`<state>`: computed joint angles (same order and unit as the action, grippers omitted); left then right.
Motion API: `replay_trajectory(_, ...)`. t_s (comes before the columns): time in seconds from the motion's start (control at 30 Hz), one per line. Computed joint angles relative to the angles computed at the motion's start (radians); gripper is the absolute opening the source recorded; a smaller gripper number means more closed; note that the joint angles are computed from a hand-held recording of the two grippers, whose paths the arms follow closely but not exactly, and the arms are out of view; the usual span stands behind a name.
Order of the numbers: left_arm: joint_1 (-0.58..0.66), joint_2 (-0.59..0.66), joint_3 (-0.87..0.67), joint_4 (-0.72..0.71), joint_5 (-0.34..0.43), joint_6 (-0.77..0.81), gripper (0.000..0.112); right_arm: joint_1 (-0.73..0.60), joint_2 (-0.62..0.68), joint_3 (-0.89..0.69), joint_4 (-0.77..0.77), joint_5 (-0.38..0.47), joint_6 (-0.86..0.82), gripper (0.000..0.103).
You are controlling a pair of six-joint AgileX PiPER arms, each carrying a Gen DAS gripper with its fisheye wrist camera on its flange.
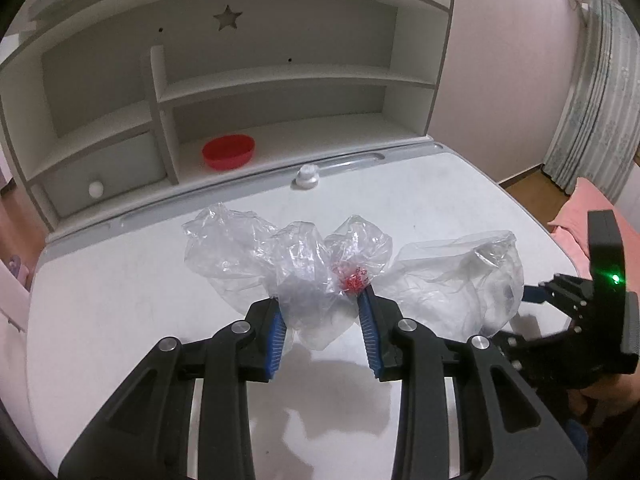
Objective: Collect trash
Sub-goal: 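Carry bag and ring over the black bin and open both tools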
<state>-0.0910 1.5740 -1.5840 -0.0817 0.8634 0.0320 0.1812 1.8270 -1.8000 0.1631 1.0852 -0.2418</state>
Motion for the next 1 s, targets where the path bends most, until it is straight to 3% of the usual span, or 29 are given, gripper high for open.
replay_trajectory(0.03, -0.002, -0.004, 0.006, 0.005, -0.002, -0.005, 0.032, 0.018, 0.004, -0.006, -0.04, -0.009, 0.034, 0.051)
replay_trajectory(0.27, -0.058, -0.017, 0.028, 0.03, -0.002, -0.04, 0.032, -0.024, -0.036, 0.044, -0.014, -0.033, 0.043, 0.049)
replay_trajectory(0.5, -0.244, 0.058, -0.056, 0.082, 0.018, -0.105, 0.032, -0.216, -0.164, 0.172, 0.082, -0.063, -0.04, 0.049)
replay_trajectory(0.77, -0.519, 0.256, -0.273, 0.091, 0.033, -0.155, 0.032, -0.684, -0.277, 0.331, 0.264, -0.067, -0.276, 0.049)
replay_trajectory(1.0, -0.702, 0.56, -0.667, 0.021, 0.141, -0.139, 0.032, -1.048, -0.214, 0.395, 0.348, -0.069, -0.451, 0.049)
